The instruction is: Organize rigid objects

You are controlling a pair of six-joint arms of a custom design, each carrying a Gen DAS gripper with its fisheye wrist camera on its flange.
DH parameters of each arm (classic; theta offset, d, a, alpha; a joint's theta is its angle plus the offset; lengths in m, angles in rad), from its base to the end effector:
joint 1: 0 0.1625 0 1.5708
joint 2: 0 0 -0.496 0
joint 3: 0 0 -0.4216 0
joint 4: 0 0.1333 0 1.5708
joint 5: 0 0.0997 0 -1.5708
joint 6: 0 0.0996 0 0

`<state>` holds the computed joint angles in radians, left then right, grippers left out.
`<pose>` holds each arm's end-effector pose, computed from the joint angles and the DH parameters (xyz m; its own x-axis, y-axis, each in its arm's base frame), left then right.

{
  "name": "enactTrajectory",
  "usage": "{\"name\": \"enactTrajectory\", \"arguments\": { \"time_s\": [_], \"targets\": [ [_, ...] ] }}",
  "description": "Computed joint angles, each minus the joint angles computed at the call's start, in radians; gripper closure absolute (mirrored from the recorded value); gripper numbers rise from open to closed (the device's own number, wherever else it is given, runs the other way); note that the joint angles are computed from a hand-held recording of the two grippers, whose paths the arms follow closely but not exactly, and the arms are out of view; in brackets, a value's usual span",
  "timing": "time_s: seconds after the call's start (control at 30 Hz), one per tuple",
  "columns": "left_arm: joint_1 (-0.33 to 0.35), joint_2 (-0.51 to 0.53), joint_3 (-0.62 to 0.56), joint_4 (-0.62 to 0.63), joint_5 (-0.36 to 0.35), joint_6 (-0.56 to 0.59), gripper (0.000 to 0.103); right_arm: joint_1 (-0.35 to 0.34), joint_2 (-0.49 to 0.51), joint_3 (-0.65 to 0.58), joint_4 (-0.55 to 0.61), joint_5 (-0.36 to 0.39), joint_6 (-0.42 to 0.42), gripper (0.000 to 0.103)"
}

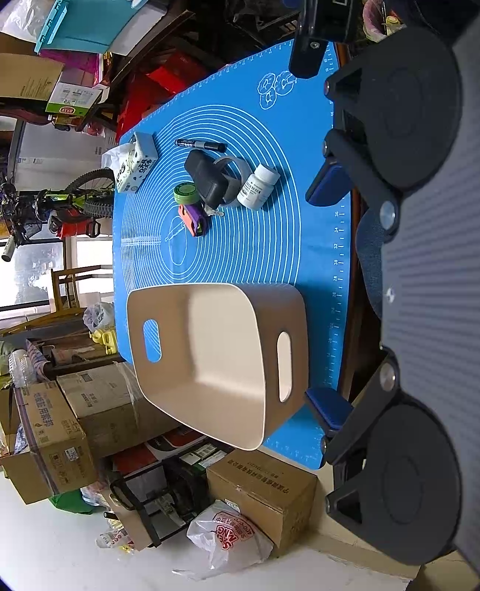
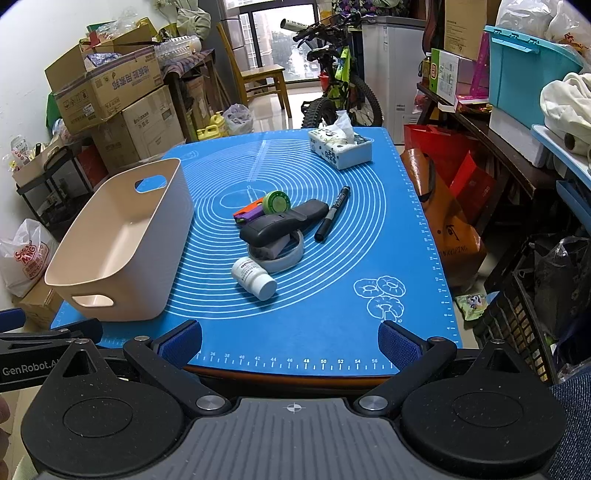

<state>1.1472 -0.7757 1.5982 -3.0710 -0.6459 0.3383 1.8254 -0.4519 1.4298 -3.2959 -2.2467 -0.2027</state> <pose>-0.1168 -0.7769 0.2166 -0.6055 0.0385 -0.7949 0.5525 0.7393 -0.3850 0.2721 -0.7638 0.0402 -0.8072 0.0676 0.5864 -0.3545 0.7387 -0.5733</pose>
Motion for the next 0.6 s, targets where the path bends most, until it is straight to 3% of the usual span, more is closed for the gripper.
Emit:
{"name": "enactTrajectory", "arguments": {
  "time_s": [0.6],
  "targets": [
    [0.001, 0.000, 0.003, -0.008, -0.001, 0.002, 0.000, 0.000, -0.002, 0.003, -0.003, 0.000, 0.002, 0.002]
  ]
}}
